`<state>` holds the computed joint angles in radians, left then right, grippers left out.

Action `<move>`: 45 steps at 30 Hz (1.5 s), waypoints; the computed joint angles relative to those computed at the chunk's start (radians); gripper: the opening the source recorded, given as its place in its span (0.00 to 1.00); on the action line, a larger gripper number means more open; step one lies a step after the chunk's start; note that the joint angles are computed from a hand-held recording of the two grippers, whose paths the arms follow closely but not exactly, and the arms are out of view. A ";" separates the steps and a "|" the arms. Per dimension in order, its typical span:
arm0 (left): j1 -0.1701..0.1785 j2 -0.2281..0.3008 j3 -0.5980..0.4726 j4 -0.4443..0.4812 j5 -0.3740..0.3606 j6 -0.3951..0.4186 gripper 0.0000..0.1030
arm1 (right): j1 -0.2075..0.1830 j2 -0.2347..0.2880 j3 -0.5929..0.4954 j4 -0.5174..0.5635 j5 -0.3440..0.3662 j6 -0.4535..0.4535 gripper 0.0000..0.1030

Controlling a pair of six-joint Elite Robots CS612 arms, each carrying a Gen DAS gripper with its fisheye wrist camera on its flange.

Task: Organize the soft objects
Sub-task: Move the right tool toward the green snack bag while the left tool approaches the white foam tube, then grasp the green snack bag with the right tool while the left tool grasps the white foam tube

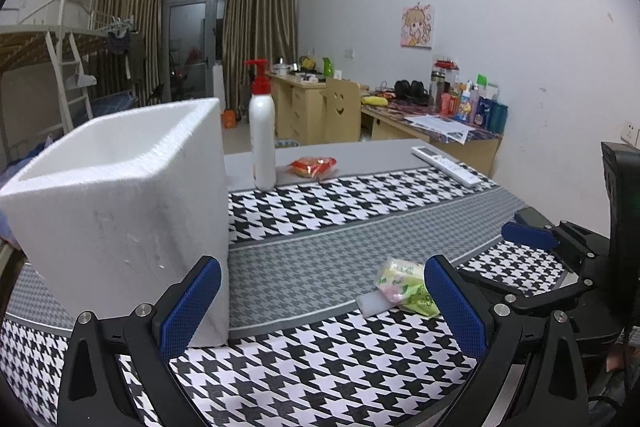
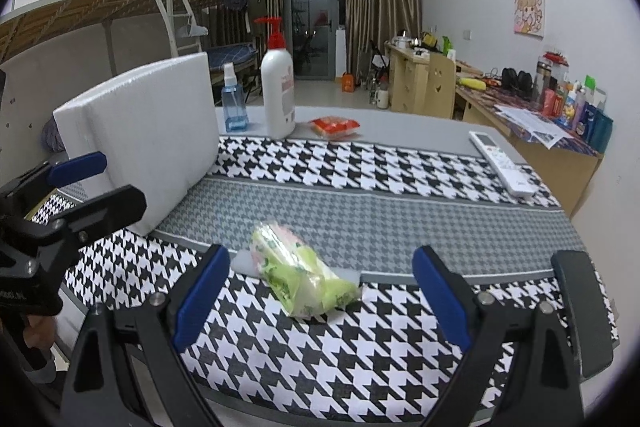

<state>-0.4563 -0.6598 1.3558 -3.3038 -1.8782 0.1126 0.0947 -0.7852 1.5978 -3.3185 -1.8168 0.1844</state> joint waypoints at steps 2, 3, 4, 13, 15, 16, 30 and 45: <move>-0.001 0.000 0.000 0.013 -0.005 0.006 0.99 | -0.002 0.002 -0.003 0.016 0.006 0.005 0.92; -0.003 0.000 0.000 0.018 -0.001 0.008 0.99 | -0.004 0.003 -0.004 0.021 0.011 0.004 0.92; -0.005 0.000 0.000 0.024 0.004 0.011 0.99 | -0.005 0.003 -0.004 0.025 0.014 0.003 0.92; -0.008 0.007 -0.017 0.071 0.041 0.004 0.99 | -0.010 0.014 -0.027 0.081 0.045 -0.014 0.92; -0.009 0.009 -0.021 0.080 0.050 0.003 0.99 | -0.011 0.016 -0.031 0.089 0.052 -0.020 0.92; -0.010 0.010 -0.024 0.087 0.052 0.002 0.99 | -0.011 0.017 -0.033 0.092 0.053 -0.025 0.92; -0.011 0.019 -0.045 0.118 0.053 0.009 0.99 | -0.013 0.030 -0.065 0.168 0.071 -0.061 0.68; -0.020 0.034 -0.075 0.176 0.067 0.020 0.99 | -0.030 0.039 -0.071 0.211 0.155 -0.083 0.52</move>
<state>-0.4761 -0.6258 1.2806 -3.1278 -1.8116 0.1330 0.0647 -0.7463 1.5269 -3.1079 -1.6616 0.1016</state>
